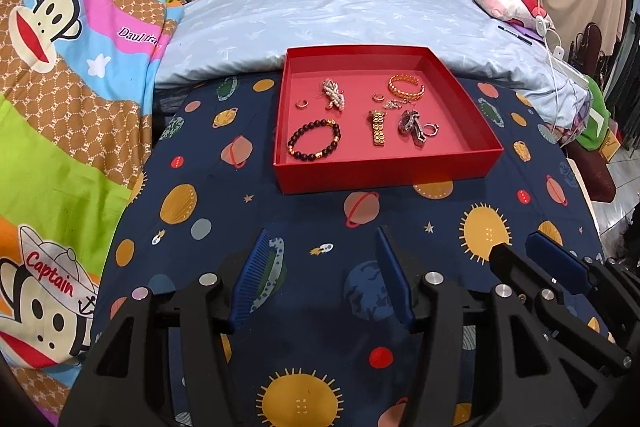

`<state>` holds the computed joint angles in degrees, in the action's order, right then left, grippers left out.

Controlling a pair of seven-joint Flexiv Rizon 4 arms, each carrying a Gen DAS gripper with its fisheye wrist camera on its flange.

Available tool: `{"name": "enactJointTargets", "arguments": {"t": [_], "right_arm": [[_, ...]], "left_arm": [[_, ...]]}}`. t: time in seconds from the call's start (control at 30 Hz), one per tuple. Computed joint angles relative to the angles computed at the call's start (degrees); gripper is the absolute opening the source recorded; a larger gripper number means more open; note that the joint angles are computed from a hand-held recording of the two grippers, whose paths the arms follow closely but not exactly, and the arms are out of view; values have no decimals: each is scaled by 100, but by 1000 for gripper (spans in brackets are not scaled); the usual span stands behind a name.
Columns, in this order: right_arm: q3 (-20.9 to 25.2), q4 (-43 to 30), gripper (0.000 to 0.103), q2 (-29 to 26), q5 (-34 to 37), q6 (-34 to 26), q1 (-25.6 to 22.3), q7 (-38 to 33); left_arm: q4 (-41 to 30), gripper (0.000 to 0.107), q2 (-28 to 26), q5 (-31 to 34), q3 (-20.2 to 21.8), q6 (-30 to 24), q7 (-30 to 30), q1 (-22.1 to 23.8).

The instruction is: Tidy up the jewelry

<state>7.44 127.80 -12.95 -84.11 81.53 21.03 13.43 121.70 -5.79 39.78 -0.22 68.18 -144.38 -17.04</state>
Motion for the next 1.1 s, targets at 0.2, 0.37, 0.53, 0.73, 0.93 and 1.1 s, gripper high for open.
{"name": "enactJointTargets", "arguments": {"t": [0.2, 0.37, 0.53, 0.73, 0.93, 1.1], "right_arm": [[46, 63, 39, 69, 98, -260, 76, 40], [58, 100, 49, 116, 99, -383, 81, 140], [75, 136, 57, 174, 23, -566, 81, 258], [104, 186, 64, 223, -59, -688, 42, 441], [133, 222, 66, 242, -40, -745, 39, 522], [142, 239, 67, 245, -72, -755, 33, 585]], "left_arm": [[-49, 61, 82, 267, -28, -296, -314, -49], [-41, 69, 134, 394, -69, -420, -545, -12], [-34, 77, 163, 455, -100, -484, -641, 30], [-14, 83, 213, 558, -143, -587, -763, 44], [-11, 87, 247, 615, -190, -732, -833, 51], [-2, 88, 259, 611, -212, -785, -859, 65]]}}
